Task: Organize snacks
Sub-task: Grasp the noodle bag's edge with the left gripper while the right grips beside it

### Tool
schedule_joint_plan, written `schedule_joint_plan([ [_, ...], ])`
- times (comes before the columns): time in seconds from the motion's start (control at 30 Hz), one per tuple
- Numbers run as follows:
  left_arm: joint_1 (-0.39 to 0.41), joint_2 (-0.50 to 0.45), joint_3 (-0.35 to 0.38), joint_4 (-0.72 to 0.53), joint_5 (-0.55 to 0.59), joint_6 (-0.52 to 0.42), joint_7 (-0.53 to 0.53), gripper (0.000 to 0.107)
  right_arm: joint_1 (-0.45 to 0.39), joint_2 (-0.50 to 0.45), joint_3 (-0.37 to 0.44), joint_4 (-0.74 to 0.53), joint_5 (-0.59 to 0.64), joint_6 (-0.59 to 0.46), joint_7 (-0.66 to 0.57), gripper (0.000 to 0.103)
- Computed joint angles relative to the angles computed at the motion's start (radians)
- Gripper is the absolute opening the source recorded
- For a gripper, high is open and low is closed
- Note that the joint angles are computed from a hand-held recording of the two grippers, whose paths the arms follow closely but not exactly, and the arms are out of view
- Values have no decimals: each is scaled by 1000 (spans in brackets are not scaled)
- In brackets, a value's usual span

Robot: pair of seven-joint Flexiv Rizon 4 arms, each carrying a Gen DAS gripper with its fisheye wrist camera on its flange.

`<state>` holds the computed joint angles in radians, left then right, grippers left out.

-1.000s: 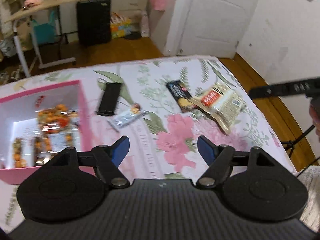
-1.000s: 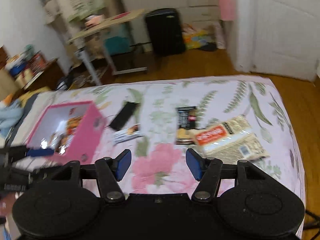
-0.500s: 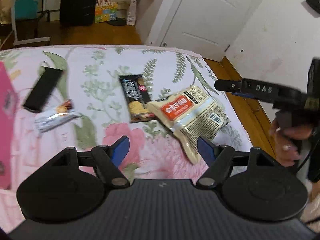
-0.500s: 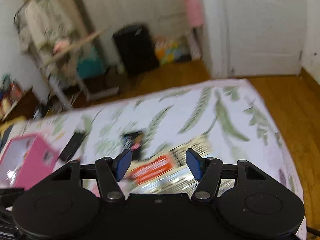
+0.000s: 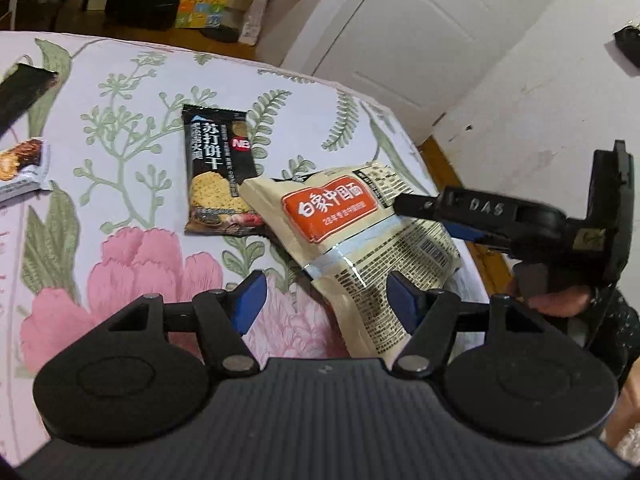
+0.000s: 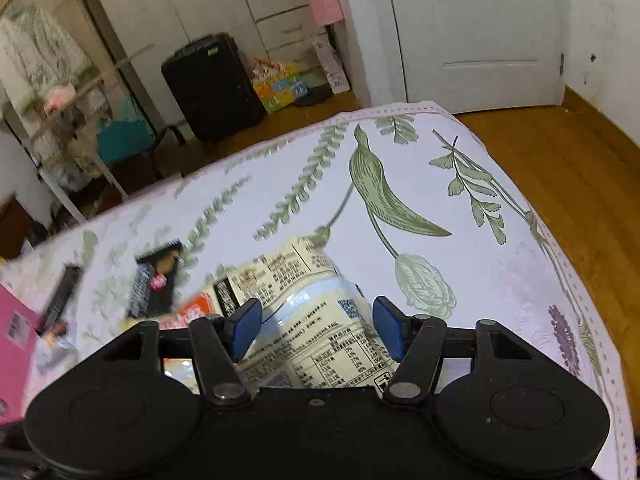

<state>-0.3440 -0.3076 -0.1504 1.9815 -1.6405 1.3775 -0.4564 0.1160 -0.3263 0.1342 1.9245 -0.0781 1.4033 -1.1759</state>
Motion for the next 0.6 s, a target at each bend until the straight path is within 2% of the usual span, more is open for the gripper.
schedule_joint_plan([
  [0.07, 18, -2, -1, 0, 10, -43, 2, 65, -27, 1, 34, -7, 24, -6, -46, 72],
  [0.13, 56, -6, 17, 12, 181, -114, -123, 51, -106, -5, 132, -58, 148, -61, -135, 72],
  [0.27, 133, -1, 13, 13, 274, -205, -226, 50, -256, 14, 287, -178, 455, -313, -376, 72],
  [0.33, 156, -5, 22, 7, 382, -234, -276, 50, -295, 29, 316, -214, 544, -440, -481, 72],
  [0.4, 178, -6, 17, 4, 444, -251, -294, 51, -269, 52, 295, -210, 520, -502, -498, 72],
  [0.47, 195, -6, 3, 7, 445, -263, -302, 50, -221, 69, 263, -183, 466, -479, -499, 72],
  [0.6, 206, -8, -13, 13, 429, -262, -304, 49, -123, 68, 173, -145, 366, -441, -402, 73],
])
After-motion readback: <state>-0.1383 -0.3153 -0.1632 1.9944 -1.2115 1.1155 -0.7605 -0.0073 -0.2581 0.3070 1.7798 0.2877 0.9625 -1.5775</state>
